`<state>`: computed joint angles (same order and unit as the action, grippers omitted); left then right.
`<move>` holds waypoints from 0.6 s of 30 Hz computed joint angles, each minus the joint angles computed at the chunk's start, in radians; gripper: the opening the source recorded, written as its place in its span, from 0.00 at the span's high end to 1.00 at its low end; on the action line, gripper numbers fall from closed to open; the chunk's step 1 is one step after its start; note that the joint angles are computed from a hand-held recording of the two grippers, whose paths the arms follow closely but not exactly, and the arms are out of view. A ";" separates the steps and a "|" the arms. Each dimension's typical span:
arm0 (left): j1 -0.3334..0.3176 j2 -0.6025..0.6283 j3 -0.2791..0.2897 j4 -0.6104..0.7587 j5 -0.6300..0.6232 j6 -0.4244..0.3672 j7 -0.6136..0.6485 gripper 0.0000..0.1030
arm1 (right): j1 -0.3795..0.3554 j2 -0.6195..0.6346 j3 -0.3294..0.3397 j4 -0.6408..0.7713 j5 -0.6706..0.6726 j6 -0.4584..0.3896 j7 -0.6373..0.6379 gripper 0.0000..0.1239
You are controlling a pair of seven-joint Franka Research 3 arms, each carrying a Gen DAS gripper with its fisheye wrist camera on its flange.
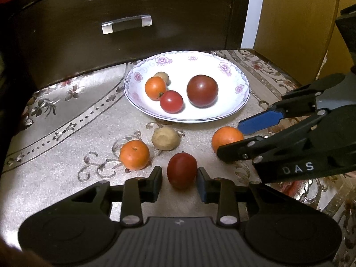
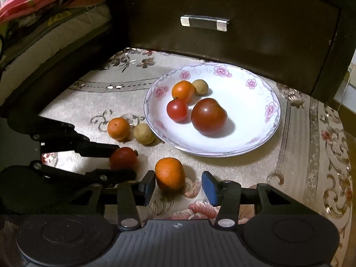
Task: Organize fruits
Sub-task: 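Grasp a medium red tomato with left tool while right tool grasps another orange, then lift the red tomato with left tool while right tool lifts the orange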
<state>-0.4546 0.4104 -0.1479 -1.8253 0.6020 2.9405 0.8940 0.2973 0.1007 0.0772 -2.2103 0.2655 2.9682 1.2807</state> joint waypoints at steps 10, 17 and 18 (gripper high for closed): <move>-0.009 0.001 0.009 0.003 0.035 -0.001 -0.005 0.63 | 0.012 0.018 -0.002 0.020 0.006 -0.014 -0.019 0.79; -0.009 0.004 0.007 0.007 0.032 -0.003 0.001 0.65 | 0.020 0.014 -0.015 0.014 -0.062 -0.010 0.033 0.79; -0.008 0.004 0.007 0.007 0.031 -0.002 0.003 0.65 | 0.019 0.014 -0.015 0.014 -0.067 -0.010 0.036 0.79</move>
